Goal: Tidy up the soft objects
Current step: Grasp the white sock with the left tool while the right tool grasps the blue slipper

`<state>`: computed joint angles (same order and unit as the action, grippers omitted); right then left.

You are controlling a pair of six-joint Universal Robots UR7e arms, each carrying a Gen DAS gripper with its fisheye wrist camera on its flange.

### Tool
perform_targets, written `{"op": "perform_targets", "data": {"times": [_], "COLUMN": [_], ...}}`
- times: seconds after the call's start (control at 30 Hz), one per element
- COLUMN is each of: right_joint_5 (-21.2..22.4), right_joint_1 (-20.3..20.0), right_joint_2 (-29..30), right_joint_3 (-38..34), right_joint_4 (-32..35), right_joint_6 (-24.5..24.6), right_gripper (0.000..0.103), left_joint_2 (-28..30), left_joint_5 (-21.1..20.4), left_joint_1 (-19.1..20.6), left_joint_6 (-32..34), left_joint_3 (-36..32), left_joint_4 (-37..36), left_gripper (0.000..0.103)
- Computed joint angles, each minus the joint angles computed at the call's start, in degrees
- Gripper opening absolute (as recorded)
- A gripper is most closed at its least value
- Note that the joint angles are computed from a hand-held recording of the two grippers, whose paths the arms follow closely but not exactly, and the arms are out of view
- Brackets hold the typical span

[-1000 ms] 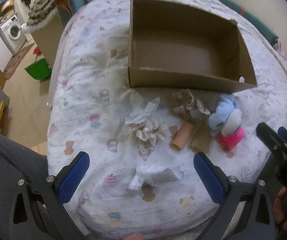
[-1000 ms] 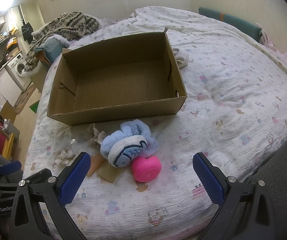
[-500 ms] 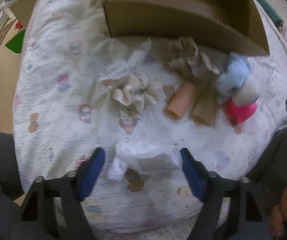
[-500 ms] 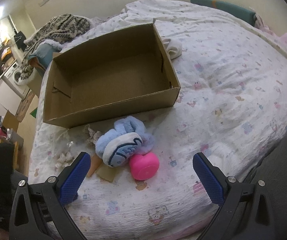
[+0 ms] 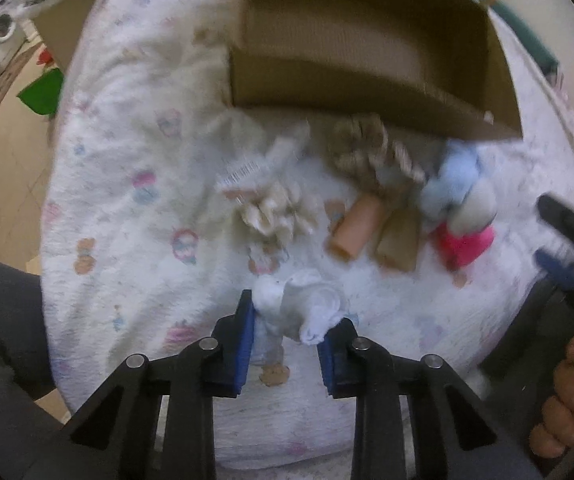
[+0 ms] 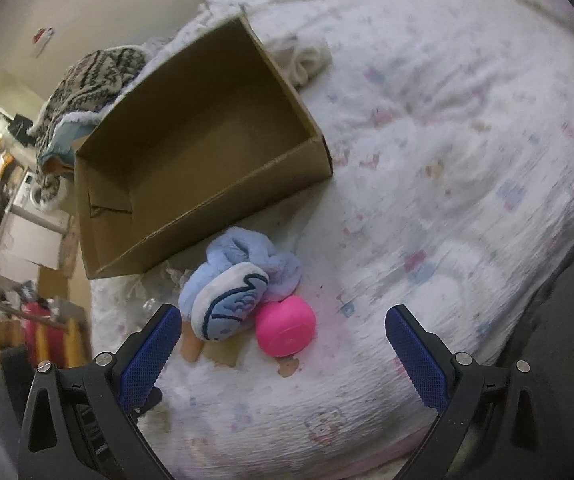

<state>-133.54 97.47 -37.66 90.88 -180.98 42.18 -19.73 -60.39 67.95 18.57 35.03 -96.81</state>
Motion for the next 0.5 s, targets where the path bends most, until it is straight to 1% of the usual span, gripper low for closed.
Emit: {"op": "perform_targets", "data": {"times": [0.13, 0.23, 0.27, 0.3, 0.33, 0.4, 0.43, 0.47, 0.5], "right_joint_5": [8.9, 13.5, 14.0, 13.3, 11.8, 9.3, 9.2, 9.5, 9.8], "right_joint_1": [-2.6, -3.9, -4.1, -4.0, -3.6, -2.9, -2.9, -2.9, -3.1], "right_joint_2": [-0.5, 0.4, 0.9, 1.4, 2.0, 3.0, 3.4, 3.8, 4.1], "right_joint_3": [-0.4, -2.6, -3.9, -5.3, -6.7, -9.5, -10.7, -12.0, -13.1], "right_joint_4": [1.3, 3.5, 5.0, 6.9, 8.4, 11.4, 12.6, 14.3, 15.9], "right_joint_6": [1.9, 2.9, 2.7, 2.4, 1.9, 0.4, -0.6, -1.5, -2.0], "right_gripper": [0.103, 0.103, 0.103, 0.103, 0.103, 0.103, 0.103, 0.103, 0.099], "left_joint_2": [-0.2, -0.1, -0.3, 0.3, 1.0, 0.1, 0.8, 0.7, 0.7], "left_joint_5": [-0.6, -0.7, -0.8, -1.0, -0.9, -0.8, -0.9, -0.9, -0.9], "left_joint_1": [0.1, 0.2, 0.1, 0.3, 0.5, 0.4, 0.4, 0.4, 0.3], "left_joint_6": [-0.9, -1.7, -1.9, -2.1, -1.9, -1.9, -1.7, -1.5, -1.3], "left_joint_3": [-1.2, -2.5, -2.1, -3.2, -4.1, -1.2, -2.2, -1.7, -1.4], "left_joint_4": [-2.2, -2.9, -3.7, -3.2, -3.2, -5.3, -5.2, -5.8, -6.2], "left_gripper": [0.026, 0.026, 0.026, 0.026, 0.026, 0.026, 0.026, 0.026, 0.026]}}
